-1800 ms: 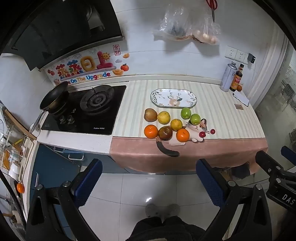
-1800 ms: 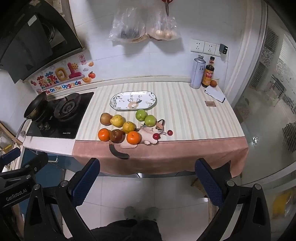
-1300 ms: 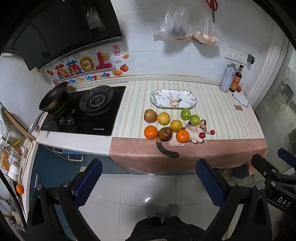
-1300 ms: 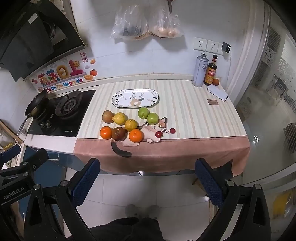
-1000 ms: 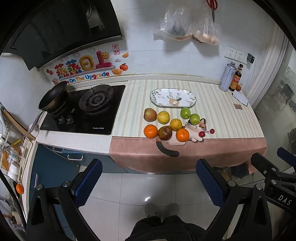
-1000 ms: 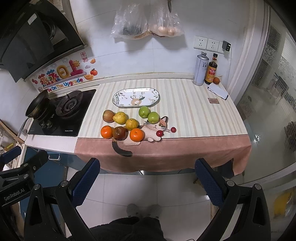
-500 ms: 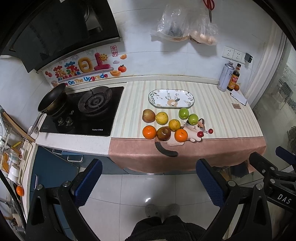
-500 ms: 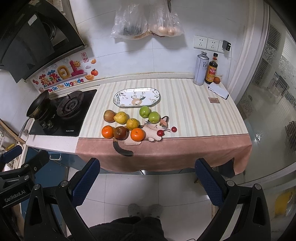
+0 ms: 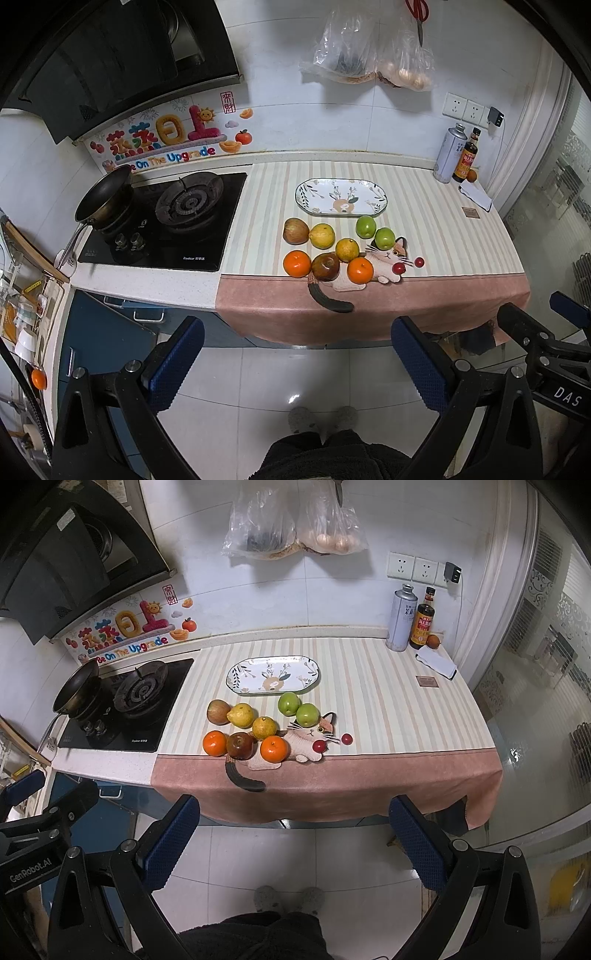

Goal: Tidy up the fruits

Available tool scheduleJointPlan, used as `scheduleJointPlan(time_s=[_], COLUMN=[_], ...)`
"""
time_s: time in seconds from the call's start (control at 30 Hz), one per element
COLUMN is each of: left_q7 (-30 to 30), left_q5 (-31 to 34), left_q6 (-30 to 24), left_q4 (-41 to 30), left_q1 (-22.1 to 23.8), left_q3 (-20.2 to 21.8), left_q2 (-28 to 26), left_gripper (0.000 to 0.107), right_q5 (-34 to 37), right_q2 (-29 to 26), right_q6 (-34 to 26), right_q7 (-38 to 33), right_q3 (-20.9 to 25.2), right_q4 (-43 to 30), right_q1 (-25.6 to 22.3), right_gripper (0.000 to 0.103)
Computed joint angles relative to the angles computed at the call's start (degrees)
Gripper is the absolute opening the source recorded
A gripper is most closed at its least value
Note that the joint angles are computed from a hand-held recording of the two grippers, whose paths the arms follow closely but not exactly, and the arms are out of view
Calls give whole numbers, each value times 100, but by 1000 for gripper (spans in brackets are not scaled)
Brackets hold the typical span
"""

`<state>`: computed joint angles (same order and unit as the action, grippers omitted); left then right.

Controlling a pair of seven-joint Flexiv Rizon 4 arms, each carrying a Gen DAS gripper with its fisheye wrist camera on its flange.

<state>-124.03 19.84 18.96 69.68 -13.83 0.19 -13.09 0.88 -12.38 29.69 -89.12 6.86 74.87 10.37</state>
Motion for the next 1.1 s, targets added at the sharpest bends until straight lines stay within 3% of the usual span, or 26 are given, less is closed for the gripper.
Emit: scheduleJointPlan(time_s=[1.1], left_q7=[-30], left_q5=[-172], left_q6=[22], left_q4=[-37], left_q1=[72], left_q3=[48], left_q2=[-95], left_gripper=[103], right_q5=[43], right_q2=[-105], right_q6=[5], right_q7=[113], right_q3=[-17], right_q4=[-148], right_q1=[-12], right_gripper=[103])
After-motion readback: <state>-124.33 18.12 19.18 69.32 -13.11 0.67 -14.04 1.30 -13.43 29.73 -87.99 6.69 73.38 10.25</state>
